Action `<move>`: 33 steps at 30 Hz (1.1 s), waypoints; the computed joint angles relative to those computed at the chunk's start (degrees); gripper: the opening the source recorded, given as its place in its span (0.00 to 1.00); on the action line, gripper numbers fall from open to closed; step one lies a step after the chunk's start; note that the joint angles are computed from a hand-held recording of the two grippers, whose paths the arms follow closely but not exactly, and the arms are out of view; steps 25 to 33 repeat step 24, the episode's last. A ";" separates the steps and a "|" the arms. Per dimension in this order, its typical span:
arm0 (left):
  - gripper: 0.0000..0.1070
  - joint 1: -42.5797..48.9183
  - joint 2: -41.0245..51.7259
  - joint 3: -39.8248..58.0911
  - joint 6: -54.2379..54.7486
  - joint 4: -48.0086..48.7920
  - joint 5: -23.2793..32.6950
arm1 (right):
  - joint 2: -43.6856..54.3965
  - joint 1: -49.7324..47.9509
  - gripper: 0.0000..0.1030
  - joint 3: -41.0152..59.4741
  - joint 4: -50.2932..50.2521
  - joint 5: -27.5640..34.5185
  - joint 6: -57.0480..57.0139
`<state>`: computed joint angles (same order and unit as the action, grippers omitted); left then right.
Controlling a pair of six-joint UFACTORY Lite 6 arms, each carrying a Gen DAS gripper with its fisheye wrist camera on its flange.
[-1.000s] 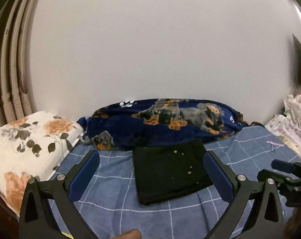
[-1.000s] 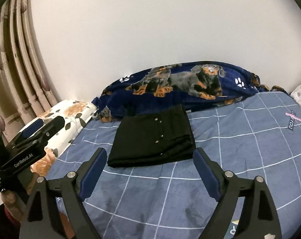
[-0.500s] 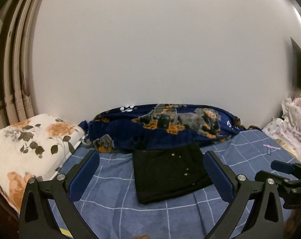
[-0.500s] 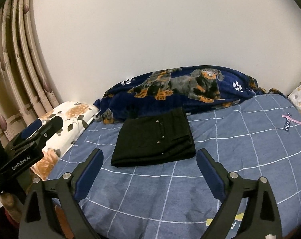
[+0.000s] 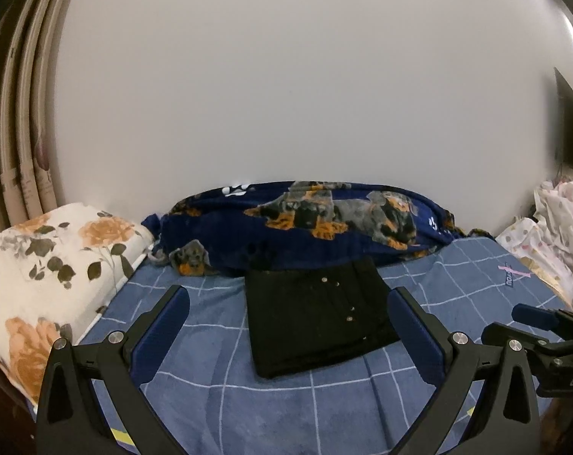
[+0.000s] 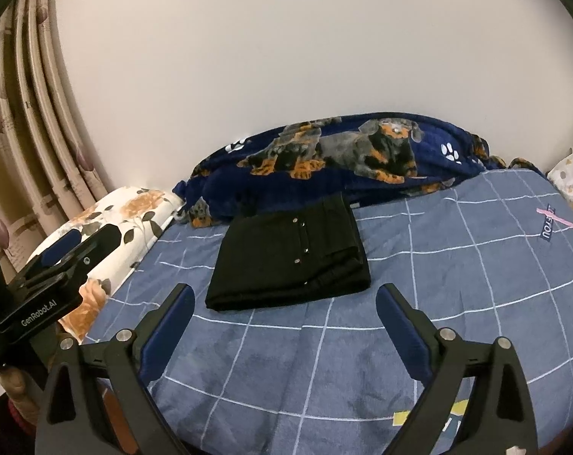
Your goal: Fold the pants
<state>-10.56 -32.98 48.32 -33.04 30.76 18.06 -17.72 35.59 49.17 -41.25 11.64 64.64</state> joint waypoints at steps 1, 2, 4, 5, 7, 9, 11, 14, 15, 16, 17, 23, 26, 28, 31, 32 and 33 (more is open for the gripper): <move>0.96 -0.09 0.11 0.03 0.11 0.01 0.14 | -0.03 -0.02 0.93 -0.17 0.17 -0.06 -0.06; 0.96 -0.35 0.22 -0.01 -0.29 0.49 0.29 | 0.18 -0.34 0.93 -0.14 1.18 -0.32 -1.16; 0.96 -0.78 0.82 -0.12 -2.06 2.25 0.28 | 0.58 -0.77 0.93 0.04 3.04 -0.63 -3.15; 0.96 -0.79 0.99 -0.19 -1.77 1.90 0.19 | 0.69 -0.87 0.93 -0.06 3.43 -0.74 -3.50; 0.96 -0.65 1.60 -0.24 -1.10 1.05 0.04 | 0.91 -1.40 0.93 -0.24 5.28 -1.23 -5.37; 0.96 -0.64 2.42 -0.15 -0.98 0.71 -0.30 | 1.10 -1.68 0.94 -0.38 5.72 -1.52 -5.79; 0.96 -0.27 3.23 0.00 1.48 -1.89 -0.69 | 1.38 -1.93 0.94 -0.44 6.26 -1.71 -6.36; 0.96 -0.52 4.12 -0.49 -1.60 0.97 -1.07 | 2.30 -2.36 0.94 -0.18 7.03 -1.93 -7.19; 0.96 -0.97 4.11 -0.72 -4.54 3.73 -0.85 | 2.69 -2.45 0.94 -0.05 7.02 -2.10 -7.21; 0.96 -1.22 4.30 -0.97 -6.78 5.82 -0.73 | 3.00 -2.51 0.94 0.07 7.02 -2.19 -7.27; 0.96 -1.10 4.46 -1.20 -6.64 5.52 -0.96 | 3.27 -2.46 0.94 0.14 6.33 -2.13 -6.64; 0.96 0.17 5.54 -1.68 -8.42 6.07 -2.25 | 4.44 -2.12 0.94 0.51 2.97 -1.86 -3.58; 0.96 0.32 5.92 -1.42 -6.87 4.53 -2.11 | 4.30 -2.03 0.94 0.43 2.89 -1.82 -3.39; 0.96 0.32 5.92 -1.42 -6.87 4.53 -2.11 | 4.30 -2.03 0.94 0.43 2.89 -1.82 -3.39; 0.96 0.32 5.92 -1.42 -6.87 4.53 -2.11 | 4.30 -2.03 0.94 0.43 2.89 -1.82 -3.39; 0.96 0.32 5.92 -1.42 -6.87 4.53 -2.11 | 4.30 -2.03 0.94 0.43 2.89 -1.82 -3.39; 0.96 0.32 5.92 -1.42 -6.87 4.53 -2.11 | 4.30 -2.03 0.94 0.43 2.89 -1.82 -3.39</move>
